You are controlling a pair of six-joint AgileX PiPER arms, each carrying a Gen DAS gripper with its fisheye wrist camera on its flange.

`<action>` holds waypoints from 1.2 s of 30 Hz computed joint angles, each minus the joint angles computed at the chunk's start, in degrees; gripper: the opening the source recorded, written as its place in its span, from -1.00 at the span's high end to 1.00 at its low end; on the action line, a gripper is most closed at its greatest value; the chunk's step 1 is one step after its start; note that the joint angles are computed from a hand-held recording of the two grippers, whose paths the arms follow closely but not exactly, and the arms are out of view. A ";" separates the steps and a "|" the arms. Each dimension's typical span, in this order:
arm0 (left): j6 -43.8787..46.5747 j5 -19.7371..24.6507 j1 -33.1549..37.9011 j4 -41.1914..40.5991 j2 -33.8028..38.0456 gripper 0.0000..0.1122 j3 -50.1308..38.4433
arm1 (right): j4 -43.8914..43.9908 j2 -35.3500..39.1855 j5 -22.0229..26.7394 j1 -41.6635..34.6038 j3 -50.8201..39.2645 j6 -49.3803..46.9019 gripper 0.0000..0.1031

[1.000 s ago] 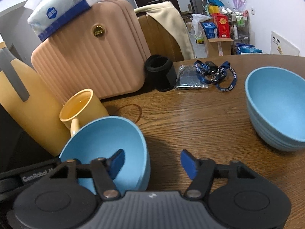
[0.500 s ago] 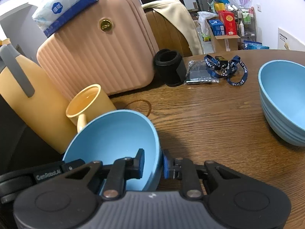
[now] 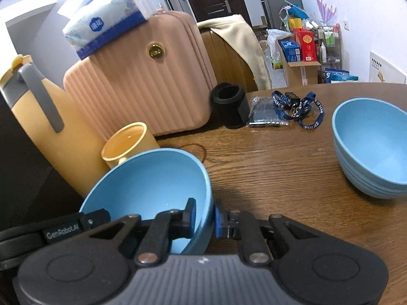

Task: Organize plates and bowls
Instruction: 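Lift the blue bowl with both grippers away from the mug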

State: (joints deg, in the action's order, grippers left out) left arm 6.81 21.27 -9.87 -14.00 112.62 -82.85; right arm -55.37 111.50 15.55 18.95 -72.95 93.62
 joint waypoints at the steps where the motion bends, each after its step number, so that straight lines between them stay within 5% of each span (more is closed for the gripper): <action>1: 0.67 -0.23 0.04 -0.59 -0.95 0.77 0.96 | -0.81 -0.80 0.20 0.24 0.72 0.85 0.72; 25: 13.61 -4.74 -2.80 -11.29 -31.05 0.77 27.89 | -15.14 -28.64 12.65 11.92 23.58 17.10 0.72; 36: 4.13 -2.97 -8.16 -1.34 -49.57 0.76 39.57 | -12.09 -45.99 29.52 28.00 33.82 19.78 0.72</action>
State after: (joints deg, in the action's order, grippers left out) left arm 10.93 18.30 -18.03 -15.33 63.06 -43.27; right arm -67.46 65.51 45.07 46.95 -39.13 113.40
